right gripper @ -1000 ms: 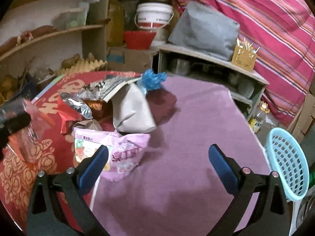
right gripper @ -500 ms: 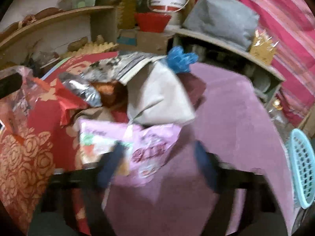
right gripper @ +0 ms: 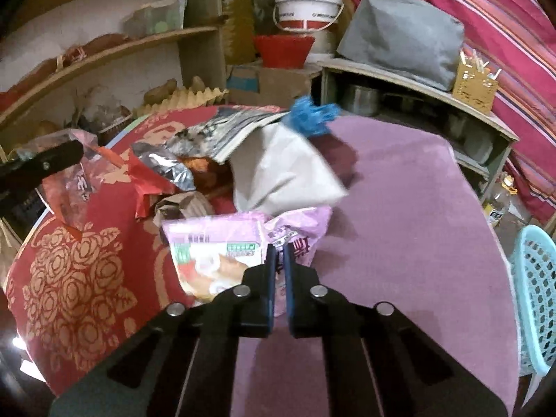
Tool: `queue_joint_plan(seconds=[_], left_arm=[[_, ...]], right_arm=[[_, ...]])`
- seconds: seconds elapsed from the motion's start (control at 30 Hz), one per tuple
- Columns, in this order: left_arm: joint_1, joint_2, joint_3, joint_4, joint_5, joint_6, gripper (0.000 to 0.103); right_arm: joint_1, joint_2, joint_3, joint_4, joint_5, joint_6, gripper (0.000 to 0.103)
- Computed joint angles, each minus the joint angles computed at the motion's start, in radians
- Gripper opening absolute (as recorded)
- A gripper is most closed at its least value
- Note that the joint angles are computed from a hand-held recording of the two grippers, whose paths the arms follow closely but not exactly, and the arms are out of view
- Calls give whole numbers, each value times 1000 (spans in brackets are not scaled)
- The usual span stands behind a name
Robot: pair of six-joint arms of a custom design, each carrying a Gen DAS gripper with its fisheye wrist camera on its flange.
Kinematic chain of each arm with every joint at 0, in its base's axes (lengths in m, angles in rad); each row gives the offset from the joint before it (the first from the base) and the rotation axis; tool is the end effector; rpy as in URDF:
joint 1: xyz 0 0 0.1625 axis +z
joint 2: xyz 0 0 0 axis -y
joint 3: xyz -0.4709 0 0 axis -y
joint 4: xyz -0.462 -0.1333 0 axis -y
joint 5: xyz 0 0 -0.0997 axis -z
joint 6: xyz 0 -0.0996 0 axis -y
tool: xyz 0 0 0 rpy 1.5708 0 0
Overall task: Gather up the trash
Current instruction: 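Lift the clear bag with the left tool while the right tool lifts the pink wrapper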
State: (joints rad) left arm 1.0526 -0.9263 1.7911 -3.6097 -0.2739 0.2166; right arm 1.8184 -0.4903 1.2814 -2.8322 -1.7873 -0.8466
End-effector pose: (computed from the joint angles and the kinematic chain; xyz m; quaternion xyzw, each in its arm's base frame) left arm -0.1209 -0.6747 0.2689 -0.0739 0.7395 -0.5120 0.4308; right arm 0.3225 -0.8191 0.0142 0.4814 -0.8388 0.1903 0.1687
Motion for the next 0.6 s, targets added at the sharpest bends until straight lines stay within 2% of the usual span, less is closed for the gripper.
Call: queue_joint_plan(seconds=[0.13, 0.3, 0.4, 0.53, 0.6], left_arm=[[-3, 21, -16, -6, 12, 27, 11], [-8, 45, -43, 20, 11, 10, 11], [-13, 69, -68, 11, 17, 30, 11], [-19, 95, -95, -32, 22, 71, 11], [-17, 92, -92, -15, 25, 40, 11]], right_arm=[[-24, -38, 1, -3, 14, 6, 4], [-52, -55, -56, 20, 34, 38, 4], [-70, -60, -111, 133, 75, 83, 4], [-76, -58, -103, 121, 63, 53, 8], [-76, -49, -108, 138, 61, 61, 36]])
